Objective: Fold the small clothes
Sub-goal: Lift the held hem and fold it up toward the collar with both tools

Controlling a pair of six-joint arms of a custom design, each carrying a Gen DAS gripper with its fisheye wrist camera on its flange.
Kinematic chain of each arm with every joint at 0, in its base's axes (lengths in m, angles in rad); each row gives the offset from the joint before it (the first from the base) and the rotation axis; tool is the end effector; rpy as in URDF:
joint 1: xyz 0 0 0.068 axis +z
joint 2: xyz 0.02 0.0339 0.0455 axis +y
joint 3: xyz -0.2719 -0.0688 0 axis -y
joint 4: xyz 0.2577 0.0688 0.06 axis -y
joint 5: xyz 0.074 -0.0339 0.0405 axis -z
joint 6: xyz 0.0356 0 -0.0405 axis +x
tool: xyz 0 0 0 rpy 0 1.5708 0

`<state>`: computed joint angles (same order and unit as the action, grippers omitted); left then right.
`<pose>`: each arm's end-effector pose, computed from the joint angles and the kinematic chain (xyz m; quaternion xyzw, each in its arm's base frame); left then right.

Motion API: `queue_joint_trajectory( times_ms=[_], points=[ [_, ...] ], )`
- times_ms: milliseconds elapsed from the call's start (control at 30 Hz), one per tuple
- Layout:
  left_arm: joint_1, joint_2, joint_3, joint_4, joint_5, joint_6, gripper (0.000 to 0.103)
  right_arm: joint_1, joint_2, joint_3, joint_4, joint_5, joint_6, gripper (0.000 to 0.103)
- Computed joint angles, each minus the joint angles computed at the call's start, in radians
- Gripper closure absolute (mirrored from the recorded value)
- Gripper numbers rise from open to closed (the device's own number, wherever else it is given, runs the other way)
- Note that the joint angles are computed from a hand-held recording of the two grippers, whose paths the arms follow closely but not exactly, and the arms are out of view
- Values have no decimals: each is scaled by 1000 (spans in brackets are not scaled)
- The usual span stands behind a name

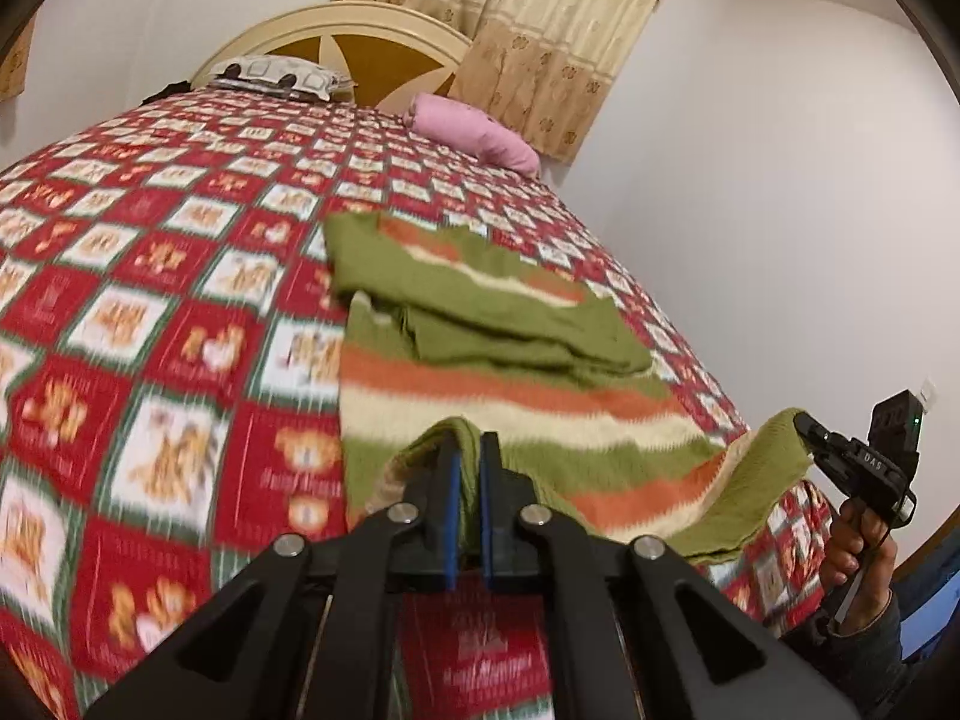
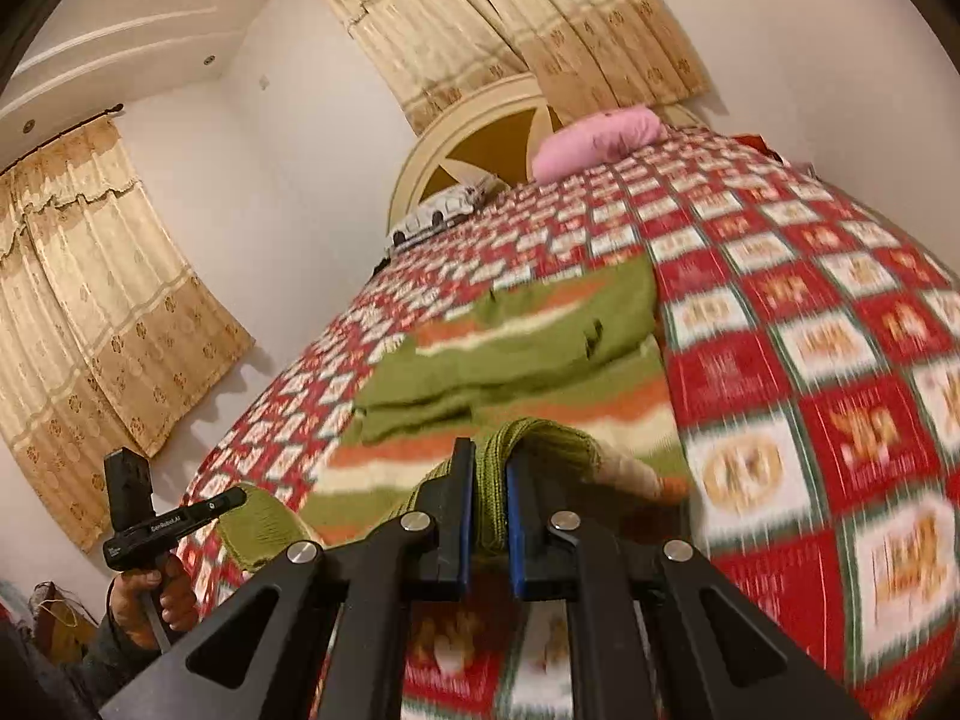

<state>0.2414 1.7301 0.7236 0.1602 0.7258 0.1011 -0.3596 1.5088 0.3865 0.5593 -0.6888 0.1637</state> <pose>0.3148 0.0532 0.1209 0.0642 0.8809 -0.2706 0.3830 0.2464 -0.0685 0.1245 0.0557 0.8384 0.2498 0.4812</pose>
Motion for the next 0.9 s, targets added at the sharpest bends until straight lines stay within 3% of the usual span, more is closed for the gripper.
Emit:
queue_joint_trajectory(
  times_ms=[467,700,900],
  points=[
    [-65,199,423,-54,-76,-155,98,72,157,452,-194,72,34,94],
    [-118,353,681,-133,-153,-176,99,99,350,719,-298,108,49,94],
    [-179,557,975,-280,-253,-158,98,115,586,1001,-444,150,65,94]
  ],
)
